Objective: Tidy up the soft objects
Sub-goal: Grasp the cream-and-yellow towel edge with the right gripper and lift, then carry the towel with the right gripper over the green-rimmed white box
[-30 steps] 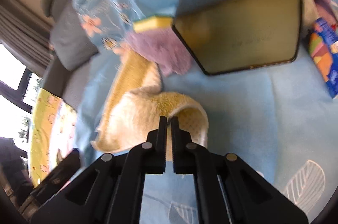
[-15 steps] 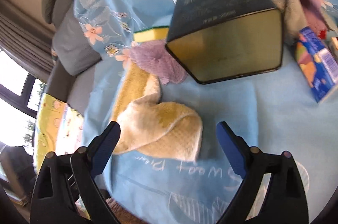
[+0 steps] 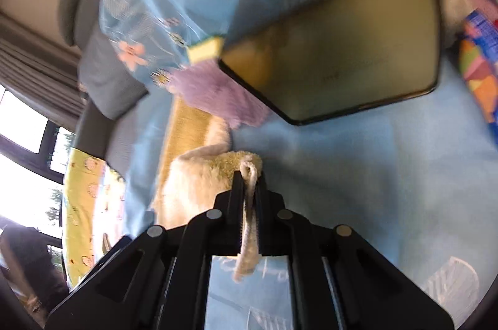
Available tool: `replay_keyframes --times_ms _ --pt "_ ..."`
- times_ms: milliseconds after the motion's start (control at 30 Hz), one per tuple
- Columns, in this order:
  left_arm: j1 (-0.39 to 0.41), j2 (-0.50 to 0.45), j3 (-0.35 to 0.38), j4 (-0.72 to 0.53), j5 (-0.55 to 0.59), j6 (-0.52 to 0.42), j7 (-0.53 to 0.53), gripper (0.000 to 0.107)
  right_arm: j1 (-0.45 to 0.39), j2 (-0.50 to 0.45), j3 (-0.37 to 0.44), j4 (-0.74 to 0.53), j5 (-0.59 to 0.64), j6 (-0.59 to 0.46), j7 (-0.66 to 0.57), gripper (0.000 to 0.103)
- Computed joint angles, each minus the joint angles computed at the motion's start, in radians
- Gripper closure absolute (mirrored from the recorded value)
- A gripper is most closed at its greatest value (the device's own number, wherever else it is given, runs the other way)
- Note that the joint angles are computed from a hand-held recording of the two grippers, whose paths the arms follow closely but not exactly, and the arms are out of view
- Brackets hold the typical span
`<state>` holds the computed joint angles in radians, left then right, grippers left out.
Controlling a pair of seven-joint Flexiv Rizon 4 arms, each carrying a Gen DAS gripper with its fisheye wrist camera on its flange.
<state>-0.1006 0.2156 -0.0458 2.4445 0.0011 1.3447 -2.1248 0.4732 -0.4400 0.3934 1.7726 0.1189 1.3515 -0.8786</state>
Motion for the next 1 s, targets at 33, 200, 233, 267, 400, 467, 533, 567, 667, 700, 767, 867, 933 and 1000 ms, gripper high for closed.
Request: replay_keyframes --times_ms 33,200,233,267,400,467,533,567,667,700,767,867,933,1000 --pt "-0.005 -0.003 0.001 -0.001 -0.007 0.003 0.004 0.018 -0.019 0.023 0.018 0.017 0.022 0.014 -0.011 0.098" --pt "-0.019 -0.009 -0.001 -0.006 -0.018 0.007 0.021 0.018 -0.057 0.139 0.050 0.104 0.099 0.080 -0.040 0.098" --pt "-0.015 -0.008 -0.006 -0.010 -0.009 -0.001 0.016 0.018 -0.066 0.158 0.055 0.121 0.114 0.090 -0.050 0.098" --pt "-0.011 -0.008 -0.012 -0.015 0.000 -0.012 0.010 0.018 -0.076 0.184 0.064 0.139 0.135 0.101 -0.060 0.098" --pt "-0.035 -0.017 -0.008 -0.019 -0.019 -0.011 0.029 0.018 -0.108 0.276 0.085 0.187 0.248 0.092 -0.110 0.097" --pt "-0.042 -0.022 -0.011 -0.024 -0.022 -0.010 0.033 0.018 -0.104 0.336 0.062 0.228 0.288 0.096 -0.107 0.097" --pt "-0.051 -0.029 -0.013 -0.030 -0.029 -0.009 0.041 0.018 -0.061 0.386 -0.001 0.293 0.206 0.143 0.004 0.097" --pt "-0.062 -0.035 -0.010 -0.032 -0.041 -0.007 0.055 0.018 -0.041 0.400 -0.029 0.324 0.138 0.166 0.072 0.097" --pt "-0.075 -0.050 -0.015 -0.044 -0.051 -0.017 0.073 0.018 -0.055 0.474 -0.090 0.423 -0.134 0.204 0.328 0.097" --pt "-0.078 -0.055 -0.017 -0.046 -0.052 -0.019 0.076 0.018 -0.075 0.488 -0.096 0.439 -0.222 0.205 0.396 0.097" --pt "-0.090 -0.064 -0.016 -0.049 -0.064 -0.018 0.087 0.018 -0.106 0.489 -0.099 0.443 -0.371 0.192 0.502 0.097" --pt "-0.102 -0.074 -0.014 -0.052 -0.082 -0.021 0.101 0.018 -0.057 0.463 -0.110 0.398 -0.286 0.151 0.392 0.097" --pt "-0.098 -0.073 -0.017 -0.056 -0.068 -0.027 0.093 0.018 -0.015 0.415 -0.091 0.321 -0.097 0.107 0.205 0.097" --pt "-0.094 -0.071 -0.017 -0.057 -0.056 -0.031 0.086 0.018 -0.005 0.353 -0.053 0.231 0.061 0.060 0.030 0.097"
